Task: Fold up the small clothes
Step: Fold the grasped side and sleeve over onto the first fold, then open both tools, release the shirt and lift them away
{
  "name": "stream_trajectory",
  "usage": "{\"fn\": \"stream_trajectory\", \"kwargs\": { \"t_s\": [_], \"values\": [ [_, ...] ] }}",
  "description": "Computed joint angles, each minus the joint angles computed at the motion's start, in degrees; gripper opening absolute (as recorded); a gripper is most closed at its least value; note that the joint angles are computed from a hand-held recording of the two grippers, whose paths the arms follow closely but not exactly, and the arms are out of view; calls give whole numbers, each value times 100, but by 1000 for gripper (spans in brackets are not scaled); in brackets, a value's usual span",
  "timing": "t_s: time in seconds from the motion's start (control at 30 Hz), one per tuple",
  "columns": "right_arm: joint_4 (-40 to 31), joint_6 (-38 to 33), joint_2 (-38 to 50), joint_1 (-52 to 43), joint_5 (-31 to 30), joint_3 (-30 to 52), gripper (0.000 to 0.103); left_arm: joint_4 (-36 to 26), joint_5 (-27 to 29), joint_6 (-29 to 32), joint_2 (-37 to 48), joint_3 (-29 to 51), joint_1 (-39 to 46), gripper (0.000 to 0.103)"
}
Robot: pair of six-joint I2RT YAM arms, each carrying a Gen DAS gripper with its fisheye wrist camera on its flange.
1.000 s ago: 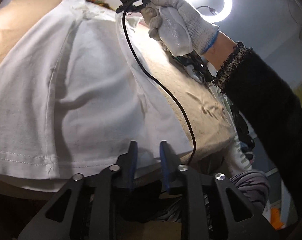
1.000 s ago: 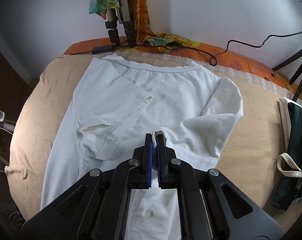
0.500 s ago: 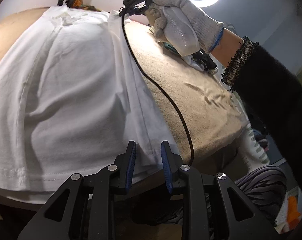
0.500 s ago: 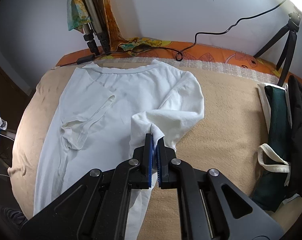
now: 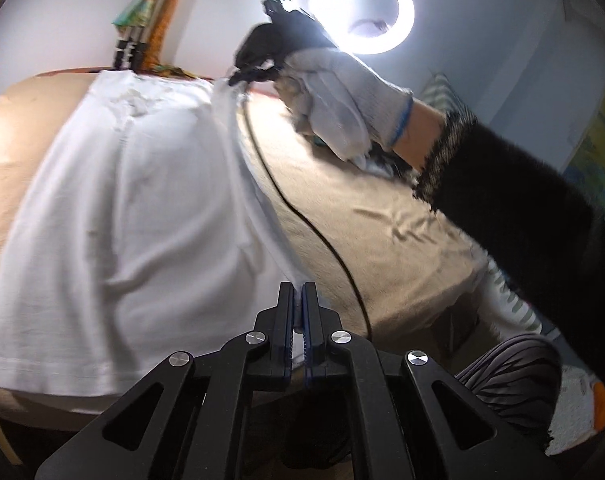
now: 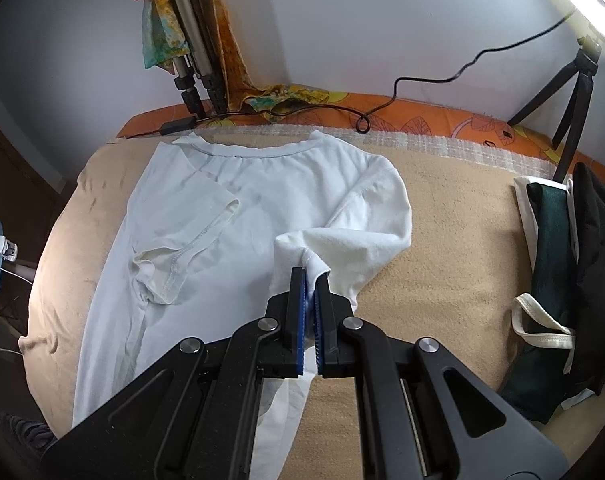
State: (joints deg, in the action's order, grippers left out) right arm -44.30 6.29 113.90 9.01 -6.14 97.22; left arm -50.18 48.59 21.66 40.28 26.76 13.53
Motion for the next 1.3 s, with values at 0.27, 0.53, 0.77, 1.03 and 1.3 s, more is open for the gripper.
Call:
{"fn": "stream_trajectory", "kwargs": {
  "t_s": [0.27,0.53,0.77,1.03,1.3],
  "values": [
    [-192,138,725,673,169,836,5,-523,155,1479,867,151,1375,3],
    [-72,182,1428,977,255,1044,7,-406,-102,1863,1631,126,1528,3],
    [-140,-160,434,385,-1347,333,48,-1112,273,2587,2125,616,2150,7],
    [286,361,196,-556,-946,-19,48,-1064,570,2716,2147,792,2445,7],
    [-73,214,1052,-385,-873,710,5,-607,484,2442,2658,913,2535,7]
  ]
}}
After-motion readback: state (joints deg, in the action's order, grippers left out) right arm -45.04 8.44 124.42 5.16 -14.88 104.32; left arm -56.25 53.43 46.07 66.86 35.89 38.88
